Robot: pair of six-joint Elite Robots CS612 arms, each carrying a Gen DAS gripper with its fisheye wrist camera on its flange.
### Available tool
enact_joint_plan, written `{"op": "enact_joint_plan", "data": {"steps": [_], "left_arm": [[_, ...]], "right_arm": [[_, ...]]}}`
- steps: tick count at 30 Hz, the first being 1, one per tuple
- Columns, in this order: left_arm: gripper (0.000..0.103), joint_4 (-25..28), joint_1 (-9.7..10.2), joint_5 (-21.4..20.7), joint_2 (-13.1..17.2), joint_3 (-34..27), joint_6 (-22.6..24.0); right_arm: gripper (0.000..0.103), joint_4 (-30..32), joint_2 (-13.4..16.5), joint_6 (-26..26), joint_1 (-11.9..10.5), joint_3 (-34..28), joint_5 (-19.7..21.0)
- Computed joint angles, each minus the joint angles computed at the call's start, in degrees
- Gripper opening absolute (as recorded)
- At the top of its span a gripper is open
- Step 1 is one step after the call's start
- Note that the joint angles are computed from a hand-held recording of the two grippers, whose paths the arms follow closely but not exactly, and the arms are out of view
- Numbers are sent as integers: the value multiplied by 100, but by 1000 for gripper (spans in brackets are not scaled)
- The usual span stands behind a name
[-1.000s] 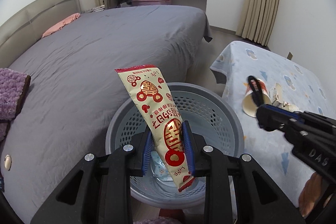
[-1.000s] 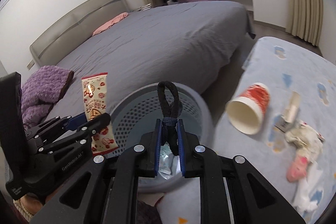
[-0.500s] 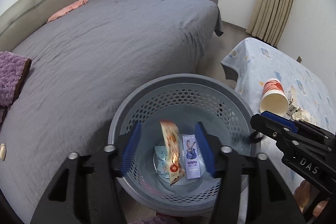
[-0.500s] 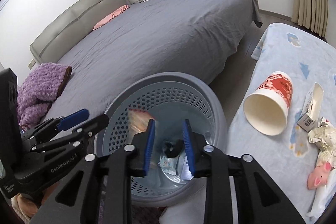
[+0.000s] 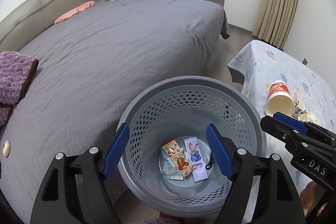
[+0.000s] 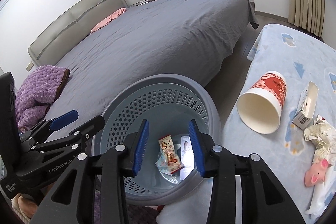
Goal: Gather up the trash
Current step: 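Carry both held items over the grey basket and open both tools, then bring both open tools back over the remaining trash on the bed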
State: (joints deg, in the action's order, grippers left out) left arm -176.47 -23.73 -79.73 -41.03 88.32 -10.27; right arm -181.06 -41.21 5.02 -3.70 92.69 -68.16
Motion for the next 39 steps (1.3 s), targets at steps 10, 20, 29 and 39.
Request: {"op": "enact_joint_plan", "data": {"steps": [10,20,29,39], "left_arm": [[79,-58,-16,130,17,11,-77],[89,-301,-78,474,0,101,-68],[94,-500,-135,570,-24,182,2],[94,-798,-241,436,-73,280,102]], "right_arm": [[39,-24,-5,-11,18,34,-61],[51,-256,-65,30,39,171,-336],[57,-542,-196,183,-12,472,-609],[57,-840,-455,582,-244,1006,-933]]}}
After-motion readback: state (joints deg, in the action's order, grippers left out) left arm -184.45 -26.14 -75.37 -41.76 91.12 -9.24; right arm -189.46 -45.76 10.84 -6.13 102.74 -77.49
